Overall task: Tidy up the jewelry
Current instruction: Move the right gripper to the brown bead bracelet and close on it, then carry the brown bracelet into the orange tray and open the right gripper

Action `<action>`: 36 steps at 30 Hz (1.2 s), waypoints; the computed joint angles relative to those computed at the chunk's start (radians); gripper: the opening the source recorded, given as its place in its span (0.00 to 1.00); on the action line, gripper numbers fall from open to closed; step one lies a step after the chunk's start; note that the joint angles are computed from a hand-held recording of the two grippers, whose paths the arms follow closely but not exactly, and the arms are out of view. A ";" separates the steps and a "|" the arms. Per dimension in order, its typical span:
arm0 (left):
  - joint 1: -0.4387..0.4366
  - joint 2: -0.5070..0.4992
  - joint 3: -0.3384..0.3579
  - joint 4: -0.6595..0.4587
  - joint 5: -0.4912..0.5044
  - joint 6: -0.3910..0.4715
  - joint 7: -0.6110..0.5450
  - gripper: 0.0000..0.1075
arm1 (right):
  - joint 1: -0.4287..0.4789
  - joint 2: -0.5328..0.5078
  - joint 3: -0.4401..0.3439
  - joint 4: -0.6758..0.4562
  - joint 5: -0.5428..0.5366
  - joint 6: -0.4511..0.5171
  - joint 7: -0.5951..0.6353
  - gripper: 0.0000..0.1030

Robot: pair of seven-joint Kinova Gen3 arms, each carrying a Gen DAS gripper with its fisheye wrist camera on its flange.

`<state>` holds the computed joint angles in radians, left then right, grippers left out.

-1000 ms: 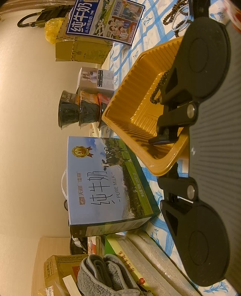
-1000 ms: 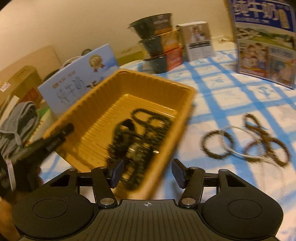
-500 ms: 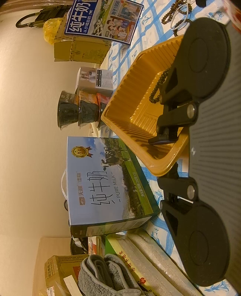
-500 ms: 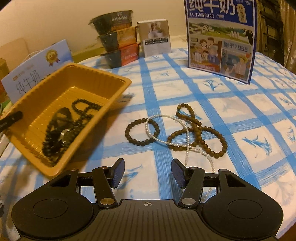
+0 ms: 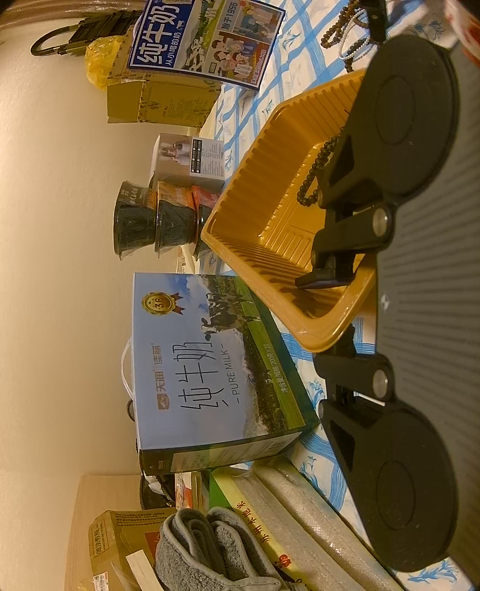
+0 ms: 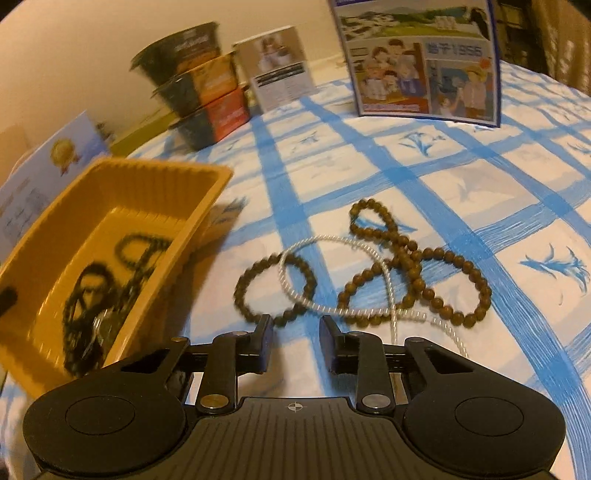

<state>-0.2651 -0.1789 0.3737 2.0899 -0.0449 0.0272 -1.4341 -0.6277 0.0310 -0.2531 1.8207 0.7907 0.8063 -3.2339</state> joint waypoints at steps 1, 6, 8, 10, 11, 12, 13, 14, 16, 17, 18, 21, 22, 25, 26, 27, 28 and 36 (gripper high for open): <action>0.001 0.001 -0.001 0.000 0.000 0.000 -0.001 0.14 | 0.002 0.007 0.003 -0.007 0.008 0.006 -0.008 0.29; -0.002 0.000 0.002 -0.001 0.003 0.002 -0.001 0.14 | -0.013 0.055 0.019 -0.055 0.038 0.053 0.001 0.29; -0.001 -0.001 0.001 0.000 0.001 0.000 -0.001 0.14 | -0.038 0.085 0.022 -0.084 0.061 0.101 0.031 0.29; -0.001 0.000 0.001 0.000 0.002 0.000 -0.002 0.14 | -0.068 0.116 0.028 -0.113 0.076 0.153 0.074 0.27; -0.002 0.000 0.002 0.000 0.003 0.001 -0.002 0.14 | -0.102 0.133 0.045 -0.130 0.085 0.187 0.099 0.25; -0.002 0.000 0.003 0.000 0.003 0.001 -0.001 0.14 | -0.117 0.144 0.047 -0.138 0.094 0.205 0.118 0.18; -0.003 -0.001 0.003 0.000 0.003 0.000 -0.001 0.14 | -0.113 0.148 0.035 -0.136 0.100 0.207 0.126 0.11; -0.004 -0.001 0.005 0.001 0.002 0.000 -0.001 0.14 | -0.126 0.152 0.043 -0.140 0.099 0.214 0.139 0.08; -0.002 0.000 0.002 0.000 0.003 0.001 -0.002 0.14 | -0.140 0.155 0.050 -0.142 0.097 0.220 0.152 0.07; -0.005 -0.001 0.005 0.000 0.002 0.001 -0.001 0.14 | -0.144 0.152 0.053 -0.139 0.093 0.215 0.151 0.07; -0.008 -0.001 0.009 0.001 0.002 0.000 -0.001 0.14 | -0.144 0.148 0.056 -0.135 0.088 0.208 0.150 0.07; -0.019 -0.003 0.020 0.002 0.002 0.000 0.001 0.14 | -0.141 0.135 0.058 -0.131 0.068 0.191 0.154 0.07; -0.019 -0.003 0.020 0.002 0.002 -0.001 0.000 0.14 | -0.140 0.131 0.056 -0.130 0.062 0.186 0.155 0.07; -0.012 -0.001 0.012 0.002 0.002 -0.002 -0.002 0.14 | -0.140 0.118 0.050 -0.129 0.049 0.176 0.156 0.07; -0.012 -0.001 0.013 0.002 0.002 -0.002 -0.004 0.14 | -0.141 0.114 0.047 -0.129 0.048 0.174 0.154 0.07; -0.011 -0.001 0.012 0.002 0.003 -0.003 -0.004 0.14 | -0.141 0.109 0.045 -0.128 0.048 0.171 0.153 0.07; -0.011 0.000 0.012 0.002 0.003 -0.004 -0.005 0.14 | -0.142 0.105 0.043 -0.128 0.050 0.169 0.150 0.07; -0.017 -0.001 0.017 0.002 0.007 -0.003 -0.006 0.14 | -0.150 0.032 -0.001 -0.127 0.117 0.180 0.093 0.06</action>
